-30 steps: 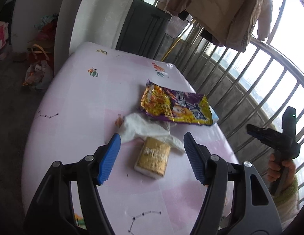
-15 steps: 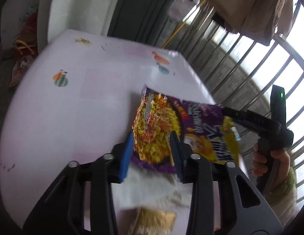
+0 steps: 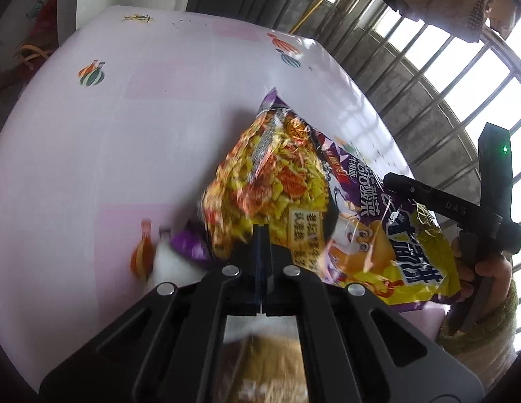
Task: Collect trash
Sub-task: 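Grasp the purple noodle bag with the left tool and lift it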
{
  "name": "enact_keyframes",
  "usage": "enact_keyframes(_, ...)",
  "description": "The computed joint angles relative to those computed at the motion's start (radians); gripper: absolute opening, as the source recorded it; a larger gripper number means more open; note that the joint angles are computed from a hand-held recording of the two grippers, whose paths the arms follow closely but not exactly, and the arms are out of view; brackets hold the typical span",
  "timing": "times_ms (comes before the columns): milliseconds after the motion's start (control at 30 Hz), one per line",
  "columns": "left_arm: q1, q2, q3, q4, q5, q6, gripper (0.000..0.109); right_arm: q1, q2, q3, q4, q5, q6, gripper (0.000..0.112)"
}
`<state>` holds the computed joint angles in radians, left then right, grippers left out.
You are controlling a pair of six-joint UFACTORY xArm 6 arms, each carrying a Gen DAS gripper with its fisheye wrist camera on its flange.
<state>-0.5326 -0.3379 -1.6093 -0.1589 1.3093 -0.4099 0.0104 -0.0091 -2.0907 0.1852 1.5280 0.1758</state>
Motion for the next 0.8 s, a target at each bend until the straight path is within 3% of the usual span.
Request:
enact_keyframes(133,-0.016,-0.074,0.066,-0.005,0.007,-0.014,0.0,0.01,-0.144,0.171,0.018,-0.047,0.014,0.052)
enact_keyframes(300,-0.043,-0.174,0.149,-0.008,0.009,-0.065,0.0,0.034,-0.253,0.281,0.01,-0.057,0.042,0.051)
enact_keyframes(533,-0.117,-0.306,0.244,0.004,0.028,-0.154,0.0,0.059,-0.336,0.354,0.007,-0.057,0.076,0.051)
enact_keyframes(633,-0.141,-0.345,0.261,0.019,0.025,-0.174,0.0,0.021,-0.348,0.348,0.053,-0.047,0.076,0.052)
enact_keyframes(700,-0.142,-0.381,0.258,0.033,0.014,-0.201,0.0,-0.013,-0.356,0.317,0.076,-0.047,0.095,0.058)
enact_keyframes(800,-0.14,-0.435,0.245,0.066,-0.001,-0.213,0.01,-0.051,-0.398,0.295,0.095,-0.084,0.092,0.066)
